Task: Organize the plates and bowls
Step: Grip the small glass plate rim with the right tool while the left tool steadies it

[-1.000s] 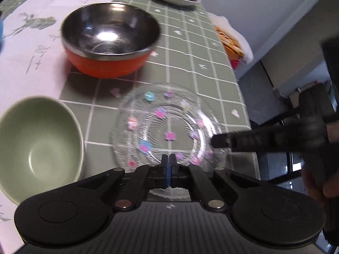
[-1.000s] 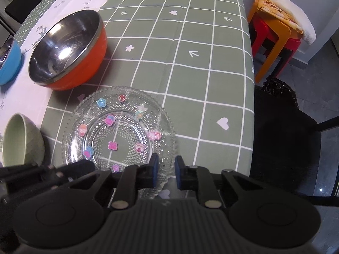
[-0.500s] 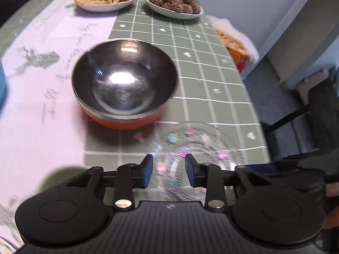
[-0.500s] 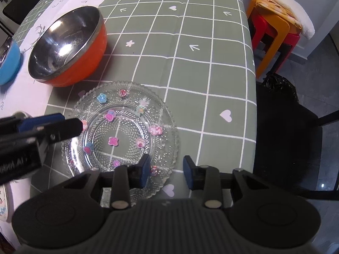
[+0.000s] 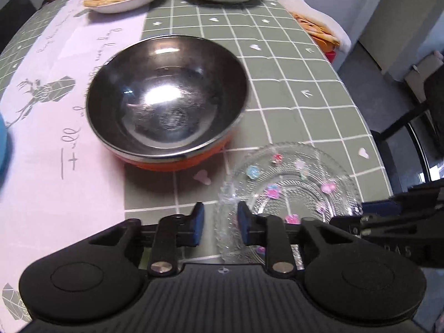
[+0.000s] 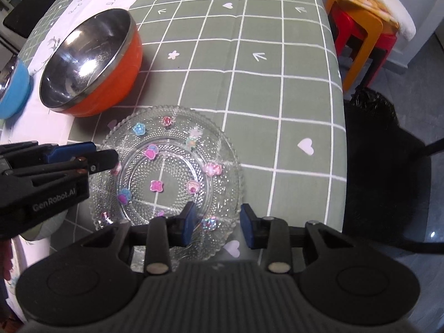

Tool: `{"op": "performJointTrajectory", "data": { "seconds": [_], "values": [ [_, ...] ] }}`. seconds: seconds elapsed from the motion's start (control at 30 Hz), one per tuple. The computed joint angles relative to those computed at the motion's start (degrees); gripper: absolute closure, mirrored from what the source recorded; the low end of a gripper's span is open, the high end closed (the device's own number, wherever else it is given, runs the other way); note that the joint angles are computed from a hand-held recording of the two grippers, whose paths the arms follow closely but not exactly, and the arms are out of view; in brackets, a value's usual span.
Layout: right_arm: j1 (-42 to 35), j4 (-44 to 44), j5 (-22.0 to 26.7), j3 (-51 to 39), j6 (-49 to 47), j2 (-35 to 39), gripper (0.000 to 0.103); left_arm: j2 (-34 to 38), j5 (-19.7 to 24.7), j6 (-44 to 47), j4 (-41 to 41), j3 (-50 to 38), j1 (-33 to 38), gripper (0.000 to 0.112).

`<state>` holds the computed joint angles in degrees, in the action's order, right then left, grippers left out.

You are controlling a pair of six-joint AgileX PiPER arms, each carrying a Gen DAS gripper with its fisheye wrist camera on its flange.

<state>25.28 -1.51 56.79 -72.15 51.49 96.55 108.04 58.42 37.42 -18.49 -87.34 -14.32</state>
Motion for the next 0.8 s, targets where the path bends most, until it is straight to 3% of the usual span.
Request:
{"op": "performJointTrajectory", "data": {
  "seconds": [0.17, 0.53, 0.6, 0.63, 0.67, 0.8],
  "values": [
    [-0.06, -0.02, -0.18, 1.73, 1.81, -1.61, 0.078, -1.67, -0.18, 1.29, 0.41, 2.14, -0.79, 0.093],
    [-0.14, 3.02, 5.25, 3.73, -2.16, -4.16, 0.077, -6.58, 5.78, 5.51, 1.85, 7.15, -1.47, 0.093],
    [-0.29, 2.94, 4.23, 4.93, -1.32, -4.93, 0.073, -7.25, 5.11, 5.18, 0.32, 8.57, -0.45, 0.090],
    [-0.23, 2.61, 3.86, 5.49, -0.38, -5.23, 0.064, -7.59, 4.20, 5.11, -0.50, 9.37, 0.02, 0.088],
    [-0.07, 2.25, 3.46, 5.94, 0.25, -5.31, 0.061, -8.06, 3.30, 5.67, -1.48, 10.22, 0.44, 0.087],
    [0.41, 1.64, 2.04, 7.00, 1.12, -5.96, 0.058, -10.20, -0.22, 7.59, -3.39, 13.91, 0.78, 0.083]
  ]
}}
